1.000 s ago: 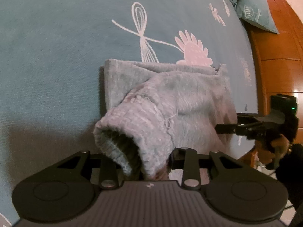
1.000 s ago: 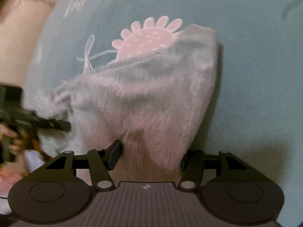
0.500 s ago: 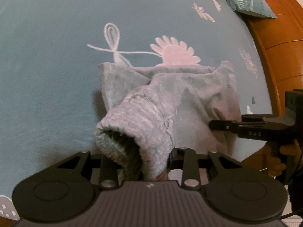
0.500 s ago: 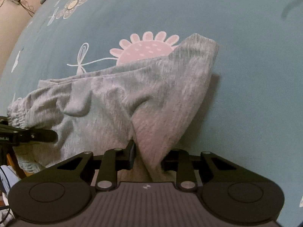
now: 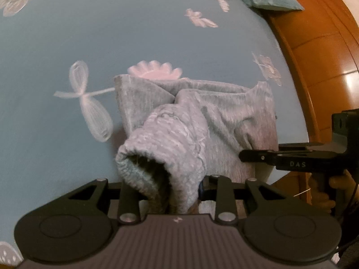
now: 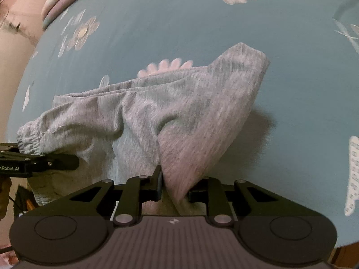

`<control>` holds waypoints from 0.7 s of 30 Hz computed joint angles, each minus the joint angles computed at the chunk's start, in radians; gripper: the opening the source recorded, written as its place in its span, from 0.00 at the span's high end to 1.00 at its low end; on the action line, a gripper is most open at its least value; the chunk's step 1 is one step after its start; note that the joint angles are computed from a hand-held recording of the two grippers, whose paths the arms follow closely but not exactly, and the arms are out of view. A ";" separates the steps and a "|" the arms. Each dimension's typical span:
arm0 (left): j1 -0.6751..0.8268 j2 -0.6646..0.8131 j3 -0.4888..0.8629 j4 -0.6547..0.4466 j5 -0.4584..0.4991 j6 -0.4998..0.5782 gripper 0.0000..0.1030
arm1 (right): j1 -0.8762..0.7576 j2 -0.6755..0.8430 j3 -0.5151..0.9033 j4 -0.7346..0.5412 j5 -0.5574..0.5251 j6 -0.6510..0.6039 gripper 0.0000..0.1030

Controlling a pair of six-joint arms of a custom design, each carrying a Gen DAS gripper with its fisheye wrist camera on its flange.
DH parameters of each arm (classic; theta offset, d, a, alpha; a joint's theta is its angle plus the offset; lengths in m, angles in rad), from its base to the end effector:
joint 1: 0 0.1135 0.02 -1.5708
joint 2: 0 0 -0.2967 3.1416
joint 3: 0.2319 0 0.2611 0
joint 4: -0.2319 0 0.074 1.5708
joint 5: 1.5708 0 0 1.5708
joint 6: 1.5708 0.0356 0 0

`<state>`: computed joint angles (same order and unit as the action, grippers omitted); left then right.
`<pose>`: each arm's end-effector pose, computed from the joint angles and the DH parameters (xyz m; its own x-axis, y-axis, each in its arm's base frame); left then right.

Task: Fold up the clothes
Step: 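Lift the folded pants off the sheet with both grippers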

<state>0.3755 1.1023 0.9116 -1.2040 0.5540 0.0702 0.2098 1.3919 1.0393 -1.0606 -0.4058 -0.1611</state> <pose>0.1605 0.0432 0.2863 -0.9295 -0.3023 -0.2111 -0.1613 0.8483 -0.5044 0.2349 0.0644 0.2686 -0.9130 -0.3451 -0.2174 -0.4036 0.8413 0.3596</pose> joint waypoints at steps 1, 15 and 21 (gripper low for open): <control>-0.050 0.013 0.016 0.023 -0.006 -0.034 0.71 | -0.033 -0.003 0.011 -0.015 -0.004 -0.016 0.77; -0.715 0.595 0.469 0.364 -0.143 -0.330 0.71 | -0.723 0.166 0.210 -0.177 -0.077 -0.376 0.77; -0.834 0.942 0.903 0.275 -0.147 -0.258 0.71 | -0.920 0.280 0.301 -0.181 -0.106 -0.413 0.77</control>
